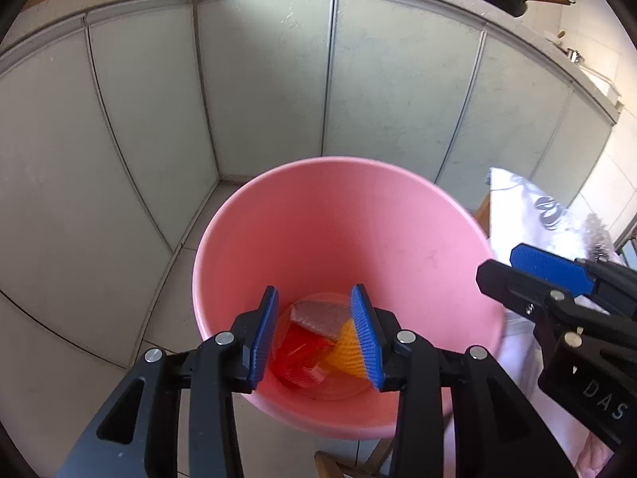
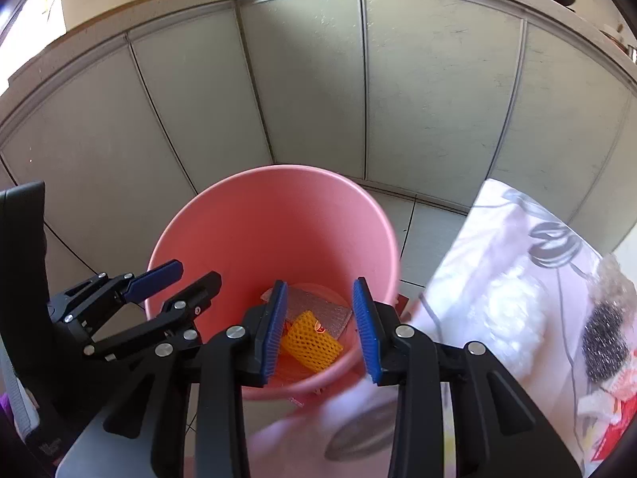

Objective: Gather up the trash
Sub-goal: 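Move both open tools back over the table trash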

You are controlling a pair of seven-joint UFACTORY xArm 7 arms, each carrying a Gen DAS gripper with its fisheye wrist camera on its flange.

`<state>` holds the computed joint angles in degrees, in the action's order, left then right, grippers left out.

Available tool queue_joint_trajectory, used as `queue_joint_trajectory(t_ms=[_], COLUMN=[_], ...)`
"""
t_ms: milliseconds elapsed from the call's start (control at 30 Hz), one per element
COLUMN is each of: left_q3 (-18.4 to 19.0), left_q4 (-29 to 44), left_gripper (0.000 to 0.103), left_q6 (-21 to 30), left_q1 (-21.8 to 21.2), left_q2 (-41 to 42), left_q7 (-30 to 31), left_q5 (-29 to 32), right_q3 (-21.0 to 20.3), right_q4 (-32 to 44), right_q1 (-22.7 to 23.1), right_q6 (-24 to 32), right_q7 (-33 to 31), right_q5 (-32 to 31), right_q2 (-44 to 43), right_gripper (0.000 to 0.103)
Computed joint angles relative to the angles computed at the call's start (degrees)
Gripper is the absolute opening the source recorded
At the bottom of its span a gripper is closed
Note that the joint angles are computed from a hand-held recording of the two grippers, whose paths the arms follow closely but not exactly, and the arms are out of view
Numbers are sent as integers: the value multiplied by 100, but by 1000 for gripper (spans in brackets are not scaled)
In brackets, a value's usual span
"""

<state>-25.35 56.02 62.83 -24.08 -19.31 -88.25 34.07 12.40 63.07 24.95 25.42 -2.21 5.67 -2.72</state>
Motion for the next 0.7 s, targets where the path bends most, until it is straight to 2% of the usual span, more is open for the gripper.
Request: queue_joint_trajectory(t_ms=[367,700], left_q3=[-342,-462], left_q4=[674,1447], left_gripper=[40,40], left_q6=[89,115], left_q1=[-123,-610], left_q2=[158,748], left_q7=[22,196], left_q5=[435,899], right_q3=[-286,-819], right_q4=[-1241,-2424], right_q1=[-315,-584], right_q6=[-74,20], right_q7=[198,44], right_q5=[85,319], right_q2=[-1452,-2822], right_gripper=[36,36])
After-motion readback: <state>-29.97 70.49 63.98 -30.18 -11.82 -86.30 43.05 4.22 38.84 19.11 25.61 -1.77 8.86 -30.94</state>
